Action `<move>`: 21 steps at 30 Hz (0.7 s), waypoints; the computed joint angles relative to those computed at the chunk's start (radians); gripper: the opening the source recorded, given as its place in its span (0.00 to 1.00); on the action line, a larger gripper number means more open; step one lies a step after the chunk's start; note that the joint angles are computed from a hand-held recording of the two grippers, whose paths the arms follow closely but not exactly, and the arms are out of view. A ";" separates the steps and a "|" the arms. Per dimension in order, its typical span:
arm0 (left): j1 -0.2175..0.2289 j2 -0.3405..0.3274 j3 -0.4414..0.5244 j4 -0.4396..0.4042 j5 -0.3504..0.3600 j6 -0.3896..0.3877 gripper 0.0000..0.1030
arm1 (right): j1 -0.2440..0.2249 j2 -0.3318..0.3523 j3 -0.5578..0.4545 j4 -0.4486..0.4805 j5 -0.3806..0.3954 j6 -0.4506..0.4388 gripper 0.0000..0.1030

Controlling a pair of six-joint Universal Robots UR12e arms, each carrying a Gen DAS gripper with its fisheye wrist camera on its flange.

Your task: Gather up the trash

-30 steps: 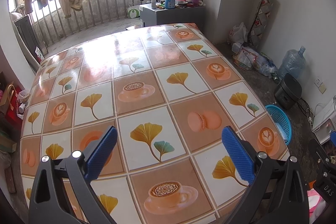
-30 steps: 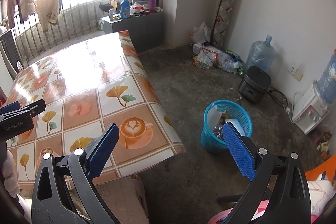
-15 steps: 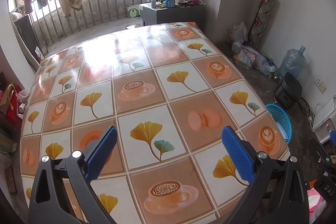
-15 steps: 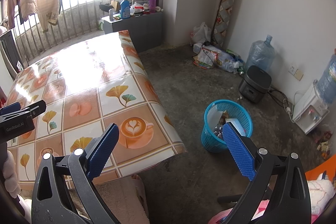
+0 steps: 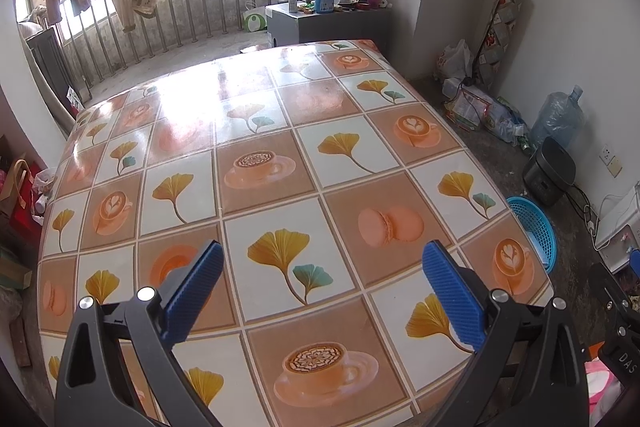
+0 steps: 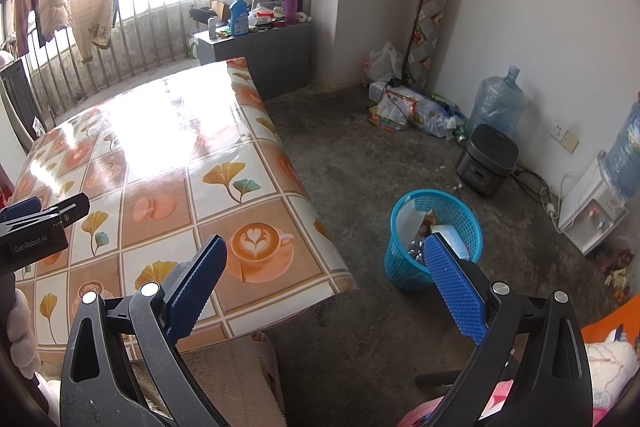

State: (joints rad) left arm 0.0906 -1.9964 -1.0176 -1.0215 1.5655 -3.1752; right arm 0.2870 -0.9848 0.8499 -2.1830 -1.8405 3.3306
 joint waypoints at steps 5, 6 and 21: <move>0.000 0.000 0.000 0.001 0.000 0.000 0.95 | 0.000 -0.001 0.001 -0.002 0.001 -0.001 0.92; 0.000 0.000 0.000 0.001 0.001 0.000 0.95 | -0.001 -0.001 0.002 -0.002 0.002 0.000 0.92; 0.004 -0.001 -0.001 -0.005 0.003 -0.002 0.95 | -0.001 0.001 -0.002 0.000 0.003 -0.001 0.92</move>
State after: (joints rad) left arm 0.0944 -1.9973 -1.0188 -1.0266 1.5681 -3.1771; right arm 0.2863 -0.9839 0.8475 -2.1831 -1.8374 3.3300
